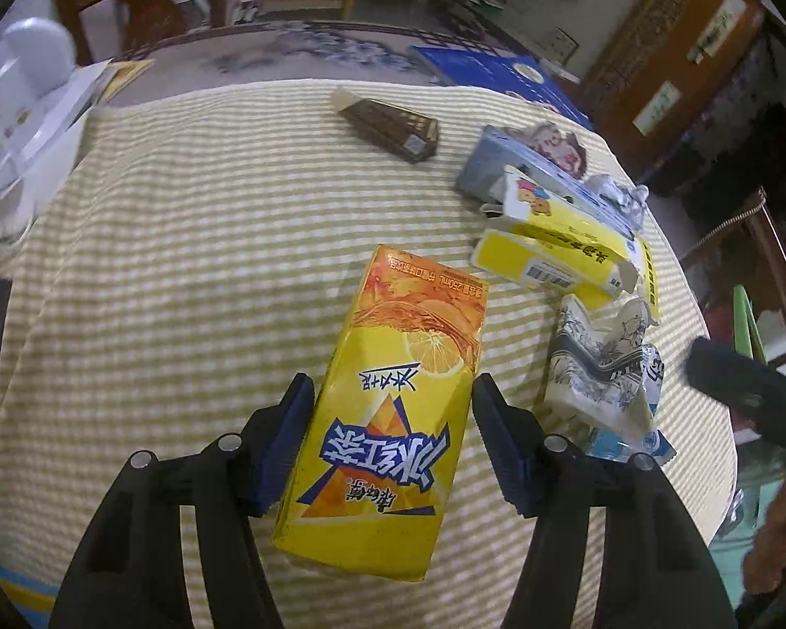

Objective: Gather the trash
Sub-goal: 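Grasp the yellow drink carton with the left tool while the right tool grasps the paper cup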

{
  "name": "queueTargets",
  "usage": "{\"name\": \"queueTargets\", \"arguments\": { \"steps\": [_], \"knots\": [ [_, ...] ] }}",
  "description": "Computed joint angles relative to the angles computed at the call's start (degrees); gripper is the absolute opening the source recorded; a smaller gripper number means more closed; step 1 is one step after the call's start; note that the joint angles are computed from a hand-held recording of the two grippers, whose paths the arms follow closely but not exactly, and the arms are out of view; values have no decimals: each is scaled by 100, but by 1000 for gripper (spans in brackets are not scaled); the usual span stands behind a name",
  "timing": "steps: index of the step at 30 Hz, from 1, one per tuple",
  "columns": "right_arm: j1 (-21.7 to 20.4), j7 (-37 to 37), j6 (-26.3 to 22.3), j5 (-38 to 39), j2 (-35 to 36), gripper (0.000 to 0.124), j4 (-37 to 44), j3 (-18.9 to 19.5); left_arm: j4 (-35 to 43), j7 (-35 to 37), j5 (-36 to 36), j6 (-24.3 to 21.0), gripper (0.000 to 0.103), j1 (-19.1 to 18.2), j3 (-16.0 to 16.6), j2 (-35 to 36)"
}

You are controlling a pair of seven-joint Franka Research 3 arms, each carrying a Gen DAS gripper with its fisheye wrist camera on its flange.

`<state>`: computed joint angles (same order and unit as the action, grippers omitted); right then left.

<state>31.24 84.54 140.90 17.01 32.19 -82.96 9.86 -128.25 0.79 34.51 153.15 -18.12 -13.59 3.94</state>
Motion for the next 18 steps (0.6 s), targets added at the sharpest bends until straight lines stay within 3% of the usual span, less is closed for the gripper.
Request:
{"name": "queueTargets", "arguments": {
  "steps": [8,11,16,18],
  "knots": [
    [461,431,-682,-772,738,50,1045,-317,-260,-390,88,196,63,-1,-28,-159],
    [553,428,-595,-1034,766,50,1063,-382,-299,-470,137,209,69,-2,-44,-169],
    [522,218,-219,-1153,514,12,698,-340,-236,-401,49,163,60,-27,-52,-57],
    [432,100,-17,-1062,342,7,453,-267,-219,-401,66,164,60,-30,-39,-54]
  ]
}}
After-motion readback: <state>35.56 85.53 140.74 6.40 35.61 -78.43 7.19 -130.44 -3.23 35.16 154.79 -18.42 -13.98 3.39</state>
